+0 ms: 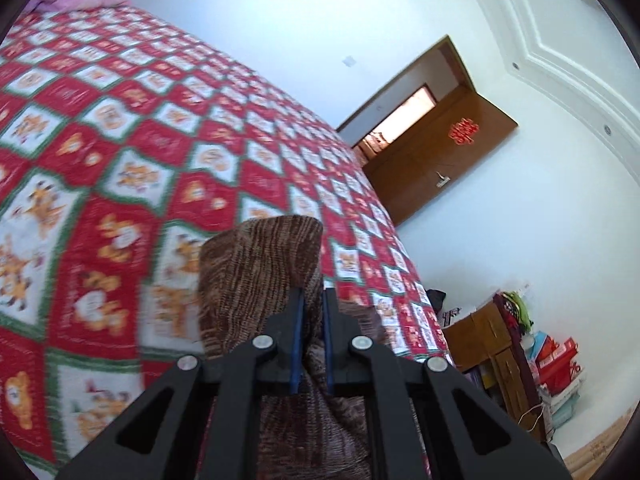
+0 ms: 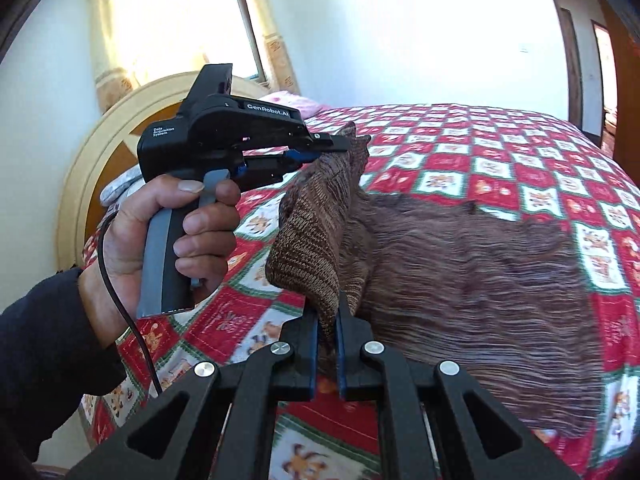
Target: Fold small clothes
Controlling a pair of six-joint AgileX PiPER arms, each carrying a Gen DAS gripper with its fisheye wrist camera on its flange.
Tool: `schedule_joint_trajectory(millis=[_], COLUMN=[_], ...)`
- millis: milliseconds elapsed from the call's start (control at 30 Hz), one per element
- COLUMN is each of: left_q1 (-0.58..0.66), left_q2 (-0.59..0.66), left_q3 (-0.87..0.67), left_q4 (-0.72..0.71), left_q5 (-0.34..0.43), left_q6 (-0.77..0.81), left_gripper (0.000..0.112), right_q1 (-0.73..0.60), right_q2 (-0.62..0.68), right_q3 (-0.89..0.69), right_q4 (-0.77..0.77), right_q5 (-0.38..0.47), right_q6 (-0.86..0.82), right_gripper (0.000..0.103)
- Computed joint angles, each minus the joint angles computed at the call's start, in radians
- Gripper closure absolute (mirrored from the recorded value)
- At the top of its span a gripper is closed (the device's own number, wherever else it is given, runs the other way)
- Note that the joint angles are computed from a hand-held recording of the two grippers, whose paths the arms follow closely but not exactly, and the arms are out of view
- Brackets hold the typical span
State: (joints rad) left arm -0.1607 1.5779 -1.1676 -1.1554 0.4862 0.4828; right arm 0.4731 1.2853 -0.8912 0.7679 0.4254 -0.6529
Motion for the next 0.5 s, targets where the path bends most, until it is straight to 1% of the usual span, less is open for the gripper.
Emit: schedule_joint_trajectory(millis=[67, 233, 300, 400, 500], left_q1=[-0.028, -0.107, -0.147, -0.197, -0.251], left_q2=[0.023, 0.107, 0.146, 0.198, 0.273], left_q3=[-0.039, -0.150, -0.201, -0.273, -0.367], left_q4=[0.014, 0.070, 0.118, 0.193, 0.297], left_q5=[-0.006, -0.014, -0.023, -0.019, -0.005], left_q6=[-0.023, -0.096, -0.147, -0.221, -0.322], left_gripper=[0.103, 0.103, 0.103, 0.103, 0.104], right_q1=[-0.063, -0.115, -0.142, -0.165, -0.250], right_q2=[-0.017, -0.028, -0.029, -0.049, -0.063], right_q3=[0.007, 0.028, 0.035, 0.057, 0.084], right_q4=[0.049, 0.053, 0.070, 0.044, 0.087], right_q5=[0.043, 0.041, 0.054, 0.063, 0.128], right_q6=[-0.050, -0.022, -0.029, 0.007, -0.049], right_gripper=[0.097, 0.097, 0.097, 0.097, 0.097])
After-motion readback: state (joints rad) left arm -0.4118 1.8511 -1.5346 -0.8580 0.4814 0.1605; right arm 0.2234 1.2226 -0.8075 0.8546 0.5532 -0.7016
